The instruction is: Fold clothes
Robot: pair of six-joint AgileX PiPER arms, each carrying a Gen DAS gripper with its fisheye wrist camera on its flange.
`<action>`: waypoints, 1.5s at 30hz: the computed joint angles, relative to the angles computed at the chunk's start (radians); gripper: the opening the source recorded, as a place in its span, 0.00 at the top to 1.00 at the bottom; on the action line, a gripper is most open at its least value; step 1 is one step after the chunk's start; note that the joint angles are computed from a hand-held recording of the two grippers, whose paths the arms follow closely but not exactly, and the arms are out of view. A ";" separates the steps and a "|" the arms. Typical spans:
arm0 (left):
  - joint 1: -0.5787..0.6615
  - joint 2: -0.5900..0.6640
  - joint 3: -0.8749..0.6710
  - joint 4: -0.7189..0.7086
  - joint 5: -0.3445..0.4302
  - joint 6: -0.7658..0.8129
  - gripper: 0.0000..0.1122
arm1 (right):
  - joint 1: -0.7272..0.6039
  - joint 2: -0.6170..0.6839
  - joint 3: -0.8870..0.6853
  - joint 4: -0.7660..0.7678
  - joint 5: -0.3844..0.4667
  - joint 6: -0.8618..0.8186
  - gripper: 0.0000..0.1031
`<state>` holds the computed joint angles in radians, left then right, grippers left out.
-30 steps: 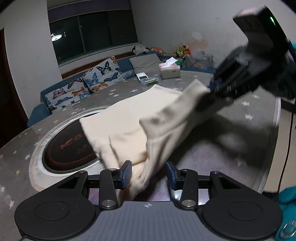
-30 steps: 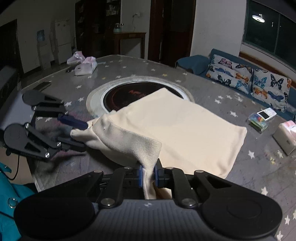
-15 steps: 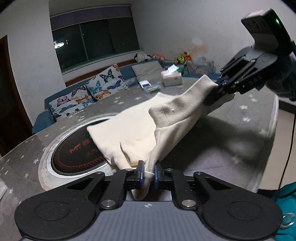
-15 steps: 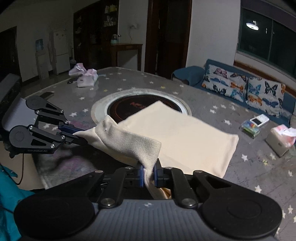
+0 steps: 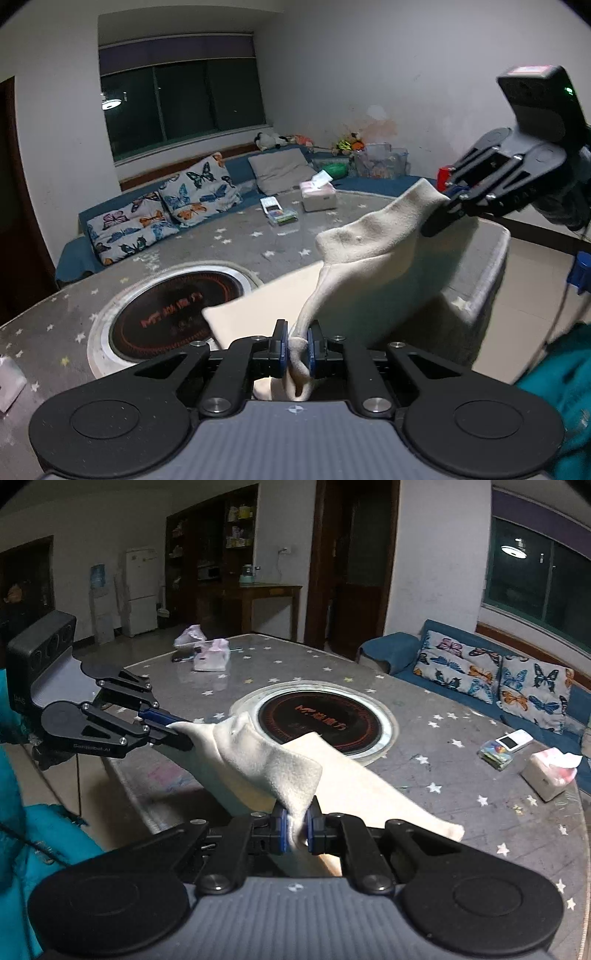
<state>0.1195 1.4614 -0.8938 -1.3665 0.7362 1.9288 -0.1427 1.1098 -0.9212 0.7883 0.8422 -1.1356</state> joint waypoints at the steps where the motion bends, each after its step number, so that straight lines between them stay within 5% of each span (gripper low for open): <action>1: -0.017 0.017 -0.020 -0.010 -0.017 -0.007 0.90 | 0.000 0.018 -0.011 -0.006 -0.014 0.006 0.92; 9: -0.153 0.256 -0.286 -0.013 -0.157 -0.114 0.90 | 0.008 0.276 -0.186 -0.040 -0.116 0.046 0.92; 21: -0.302 0.620 -0.684 0.475 -0.360 -0.723 0.90 | 0.049 0.679 -0.394 -0.100 -0.308 0.161 0.89; 28: -0.293 0.631 -0.695 0.542 -0.368 -0.835 0.82 | 0.037 0.653 -0.316 -0.003 -0.423 0.114 0.78; 34: -0.297 0.601 -0.692 0.503 -0.374 -0.852 0.82 | 0.005 0.557 -0.242 0.050 -0.396 0.073 0.78; 39: -0.311 0.590 -0.717 0.395 -0.290 -0.791 0.82 | 0.008 0.582 -0.256 0.040 -0.365 0.087 0.78; 45: -0.362 0.710 -0.894 0.621 -0.203 -1.072 0.84 | 0.044 0.688 -0.355 -0.001 -0.361 0.135 0.78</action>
